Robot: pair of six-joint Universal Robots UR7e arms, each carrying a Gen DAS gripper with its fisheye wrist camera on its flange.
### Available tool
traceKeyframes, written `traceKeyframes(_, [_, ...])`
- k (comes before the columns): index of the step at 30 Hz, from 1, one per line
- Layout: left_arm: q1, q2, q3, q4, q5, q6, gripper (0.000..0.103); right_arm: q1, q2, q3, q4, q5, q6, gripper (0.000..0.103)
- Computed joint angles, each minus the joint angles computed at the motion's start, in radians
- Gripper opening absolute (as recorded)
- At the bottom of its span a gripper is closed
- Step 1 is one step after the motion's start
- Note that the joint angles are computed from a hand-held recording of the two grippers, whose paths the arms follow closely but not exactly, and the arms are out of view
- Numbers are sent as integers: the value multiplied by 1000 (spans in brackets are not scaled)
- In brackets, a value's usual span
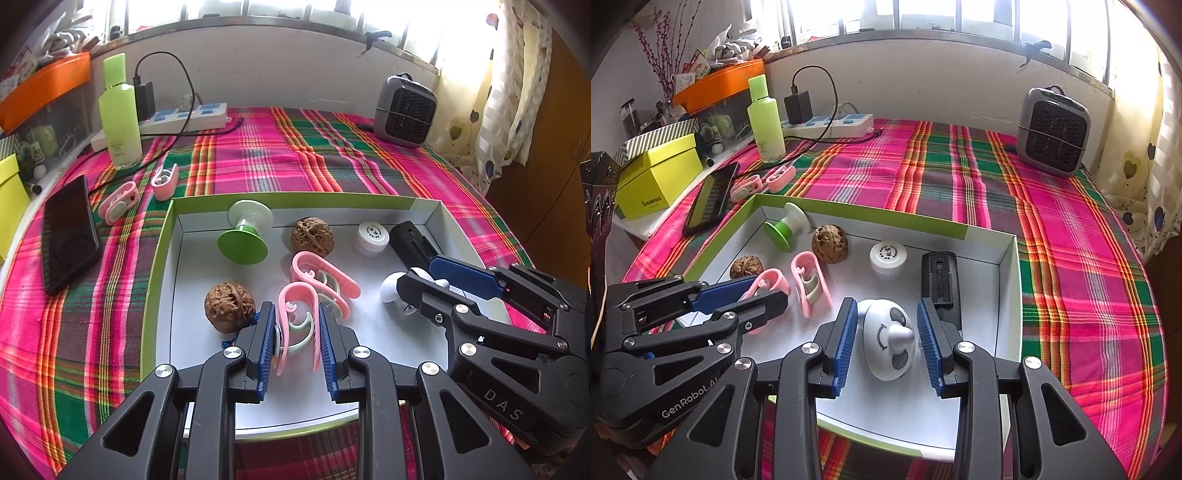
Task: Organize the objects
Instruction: 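Lower the clip and white ball toy into the box with both grippers, then open the left gripper to release the clip while the right gripper releases the ball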
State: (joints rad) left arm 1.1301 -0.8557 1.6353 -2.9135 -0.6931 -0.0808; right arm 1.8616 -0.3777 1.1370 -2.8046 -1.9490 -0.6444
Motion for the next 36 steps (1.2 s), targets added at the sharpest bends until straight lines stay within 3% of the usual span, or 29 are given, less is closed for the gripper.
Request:
traceKeyframes(18, [-2,4,-1,-4,4,5,22,1,-11,17,-4,12,5,35])
traceKeyframes(36, [-9,6,2,-8,29,4,38,1,-20,36,-17,11,14,36])
